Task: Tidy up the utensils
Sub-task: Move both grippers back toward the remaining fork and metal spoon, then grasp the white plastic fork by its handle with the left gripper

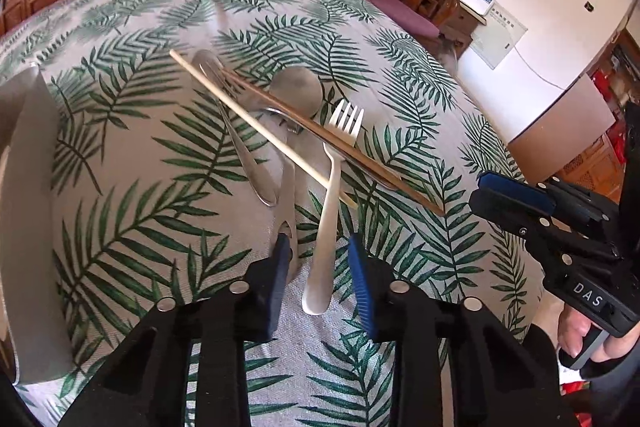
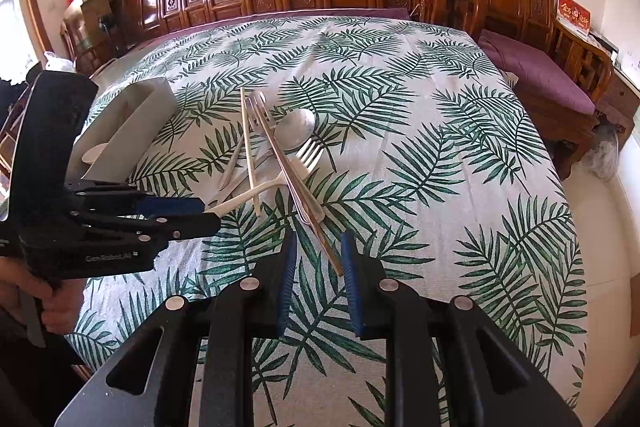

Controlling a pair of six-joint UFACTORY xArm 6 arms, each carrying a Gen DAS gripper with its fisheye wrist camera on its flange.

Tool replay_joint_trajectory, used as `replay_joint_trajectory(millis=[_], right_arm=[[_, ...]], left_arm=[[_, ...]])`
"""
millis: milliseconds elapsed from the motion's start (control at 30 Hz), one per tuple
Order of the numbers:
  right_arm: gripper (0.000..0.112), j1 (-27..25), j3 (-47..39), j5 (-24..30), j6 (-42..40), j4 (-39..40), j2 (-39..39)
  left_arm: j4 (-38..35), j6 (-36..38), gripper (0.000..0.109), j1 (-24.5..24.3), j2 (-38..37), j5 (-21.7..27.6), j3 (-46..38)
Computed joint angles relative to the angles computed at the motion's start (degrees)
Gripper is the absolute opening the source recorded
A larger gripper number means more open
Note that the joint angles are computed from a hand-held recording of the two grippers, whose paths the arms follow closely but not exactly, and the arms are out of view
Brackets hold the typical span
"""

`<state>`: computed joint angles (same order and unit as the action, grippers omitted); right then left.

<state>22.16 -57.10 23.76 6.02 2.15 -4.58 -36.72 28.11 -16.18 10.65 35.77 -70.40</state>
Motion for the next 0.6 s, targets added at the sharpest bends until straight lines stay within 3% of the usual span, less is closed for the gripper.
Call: replay_joint_trajectory(millis=[100,300,600], right_arm=[[0.025,0.1,-0.1,0.1,0.3,-0.4,0.0],[0.025,0.1,0.0,0.2,0.7,-0.9,0.0],[0.025,0.3,-0.3,1.0,1.0,-1.1,0.2]], left_arm=[[-1.6,0.4,0.014,0.4,0.2,1.1,-0.4],[-3.9,2.4,0.011,0.8,-1.8,2.5,0.6],[-0.8,0.6,0.010,1.4,-4.9,3.2,2.5]])
